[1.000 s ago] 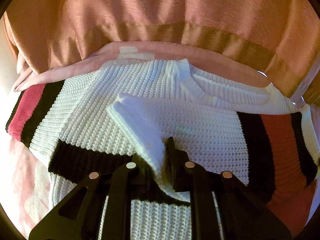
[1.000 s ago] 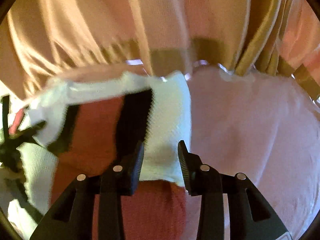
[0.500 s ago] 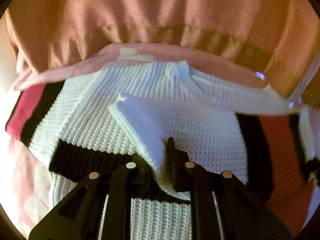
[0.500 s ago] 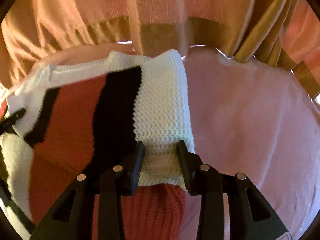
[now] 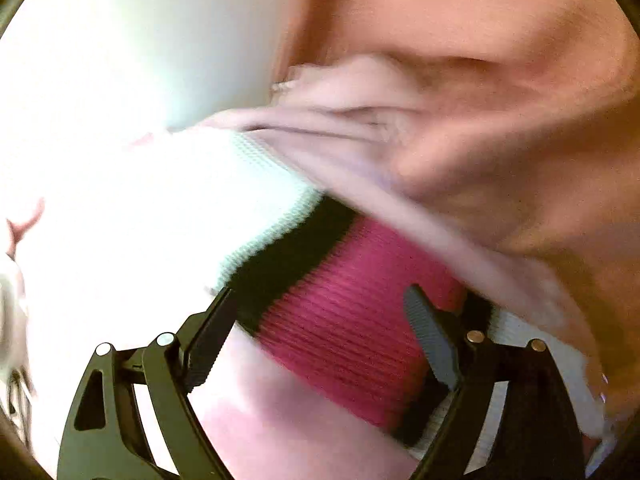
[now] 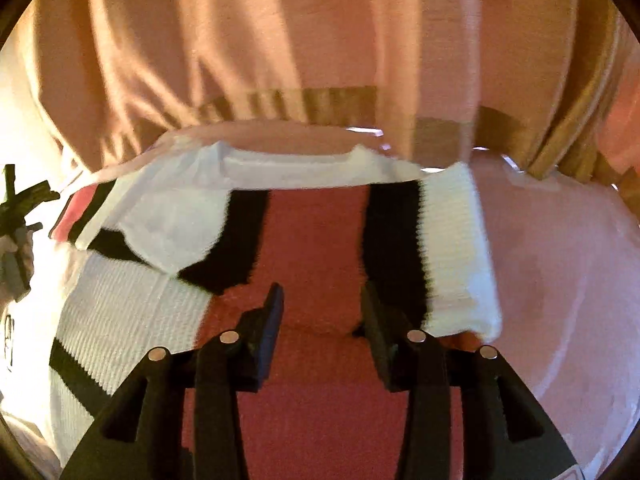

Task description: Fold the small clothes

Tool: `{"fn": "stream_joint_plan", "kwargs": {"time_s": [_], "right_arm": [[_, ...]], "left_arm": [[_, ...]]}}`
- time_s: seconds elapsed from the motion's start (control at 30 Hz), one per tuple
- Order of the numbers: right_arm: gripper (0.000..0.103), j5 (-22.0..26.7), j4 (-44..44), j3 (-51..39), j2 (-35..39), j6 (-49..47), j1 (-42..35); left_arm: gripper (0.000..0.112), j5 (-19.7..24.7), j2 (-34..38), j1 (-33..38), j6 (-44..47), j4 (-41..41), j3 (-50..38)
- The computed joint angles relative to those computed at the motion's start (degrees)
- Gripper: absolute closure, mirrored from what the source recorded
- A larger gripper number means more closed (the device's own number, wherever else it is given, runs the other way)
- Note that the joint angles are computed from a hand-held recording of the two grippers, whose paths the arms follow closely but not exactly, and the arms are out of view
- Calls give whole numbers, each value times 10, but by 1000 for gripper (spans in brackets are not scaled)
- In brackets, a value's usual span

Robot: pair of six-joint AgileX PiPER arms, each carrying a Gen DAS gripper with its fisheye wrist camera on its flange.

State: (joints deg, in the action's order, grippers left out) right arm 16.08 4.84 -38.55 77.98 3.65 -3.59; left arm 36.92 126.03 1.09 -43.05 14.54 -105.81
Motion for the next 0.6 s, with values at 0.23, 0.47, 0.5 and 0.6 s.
{"fn": "stream_joint_plan", "kwargs": {"time_s": [0.23, 0.47, 0.5, 0.6], "right_arm": [[62, -29, -148, 13, 56, 174, 71], [62, -35, -129, 20, 54, 159, 60], [61, -34, -114, 20, 49, 142, 56], [61, -24, -68, 17, 34, 93, 39]], "left_arm": [[45, 29, 87, 63, 23, -39, -100], [104, 6, 72, 34, 11, 3, -113], [104, -19, 42, 20, -6, 30, -82], [104, -48, -22, -39, -33, 87, -34]]}}
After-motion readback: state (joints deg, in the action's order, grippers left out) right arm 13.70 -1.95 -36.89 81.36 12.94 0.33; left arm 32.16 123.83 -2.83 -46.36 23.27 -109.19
